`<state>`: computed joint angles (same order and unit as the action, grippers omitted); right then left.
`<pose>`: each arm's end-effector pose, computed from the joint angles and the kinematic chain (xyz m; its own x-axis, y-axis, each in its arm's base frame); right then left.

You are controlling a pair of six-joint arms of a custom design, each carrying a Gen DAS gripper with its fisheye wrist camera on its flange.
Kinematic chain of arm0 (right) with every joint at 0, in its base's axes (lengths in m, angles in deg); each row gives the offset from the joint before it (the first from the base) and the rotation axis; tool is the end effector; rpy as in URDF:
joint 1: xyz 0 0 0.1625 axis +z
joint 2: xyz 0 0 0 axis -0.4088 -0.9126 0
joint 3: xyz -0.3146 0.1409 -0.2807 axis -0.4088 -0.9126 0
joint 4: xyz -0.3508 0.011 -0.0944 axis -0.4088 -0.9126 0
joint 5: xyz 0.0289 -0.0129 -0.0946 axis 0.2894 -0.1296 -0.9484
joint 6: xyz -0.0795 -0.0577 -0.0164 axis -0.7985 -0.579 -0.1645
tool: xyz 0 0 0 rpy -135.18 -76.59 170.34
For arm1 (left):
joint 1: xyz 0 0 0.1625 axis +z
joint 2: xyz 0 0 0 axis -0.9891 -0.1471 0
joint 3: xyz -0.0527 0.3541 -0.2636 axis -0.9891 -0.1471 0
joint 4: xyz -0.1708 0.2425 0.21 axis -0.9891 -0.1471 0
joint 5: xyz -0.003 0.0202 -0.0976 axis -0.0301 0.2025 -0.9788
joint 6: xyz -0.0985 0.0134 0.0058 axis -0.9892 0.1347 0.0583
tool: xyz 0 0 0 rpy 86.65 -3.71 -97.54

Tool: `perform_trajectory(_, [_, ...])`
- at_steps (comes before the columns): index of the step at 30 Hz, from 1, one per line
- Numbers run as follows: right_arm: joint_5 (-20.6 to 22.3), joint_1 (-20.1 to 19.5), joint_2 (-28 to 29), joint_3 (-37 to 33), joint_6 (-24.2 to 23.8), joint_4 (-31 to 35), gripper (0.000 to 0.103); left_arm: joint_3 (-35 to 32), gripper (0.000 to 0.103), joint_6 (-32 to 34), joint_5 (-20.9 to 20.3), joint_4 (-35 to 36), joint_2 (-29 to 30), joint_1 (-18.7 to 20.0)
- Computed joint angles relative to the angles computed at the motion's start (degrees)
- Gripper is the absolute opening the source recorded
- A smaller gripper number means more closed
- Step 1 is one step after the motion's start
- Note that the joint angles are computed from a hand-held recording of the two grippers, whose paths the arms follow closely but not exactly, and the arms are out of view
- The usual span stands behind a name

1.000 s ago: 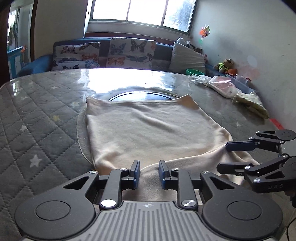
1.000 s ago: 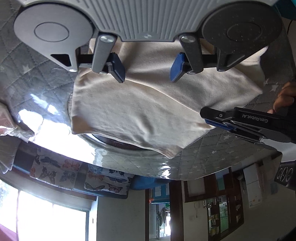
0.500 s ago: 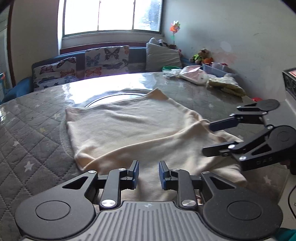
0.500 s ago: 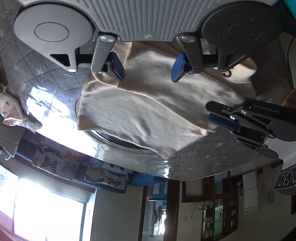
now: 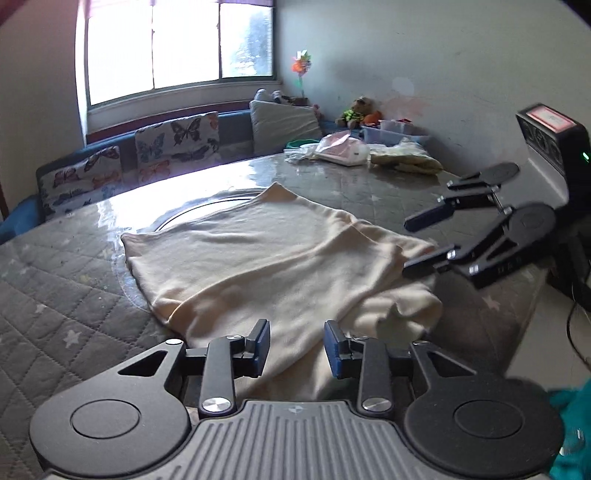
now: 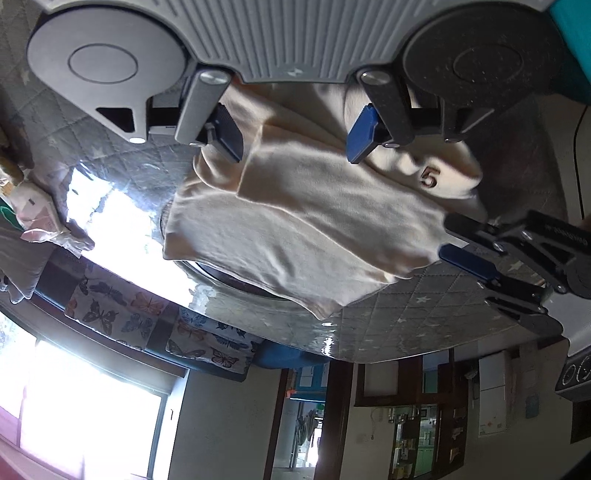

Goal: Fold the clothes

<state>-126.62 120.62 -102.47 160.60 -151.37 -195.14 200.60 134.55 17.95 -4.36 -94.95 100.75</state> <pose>0.1713 -0.4092 0.1947 -0.2841 -0.8340 0.4731 -0.9580 0.2670 -0.1046 -0.1777 -0.2900 0.1728 -0.6446 0.2926 -0.7063 0.7166 0.5531 -0.4249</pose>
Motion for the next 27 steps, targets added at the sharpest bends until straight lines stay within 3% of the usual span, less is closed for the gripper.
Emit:
perform_trajectory(6, [-1.5, -1.0, -3.2, 2.8, -3.5, 0.3, 0.070, 2.5, 0.037, -2.1, -0.3, 3.1, 6.1, -4.3])
perform_trajectory(17, [-1.8, -2.5, -3.7, 6.4, -10.2, -4.0, 0.078, 2.4, 0.037, 8.0, -3.7, -3.5, 10.5, -4.2])
perform_trajectory(22, [-1.2, -3.1, -1.8, 8.1, -15.6, -7.6, 0.078, 2.7, 0.014, 11.5, -4.5, -7.7, 9.0, -3.8])
perform_trajectory(27, [0.5, -3.4, -1.1, 8.1, -18.3, -8.4, 0.078, 0.9, 0.011, 12.7, -4.1, -9.1, 3.5, -0.7])
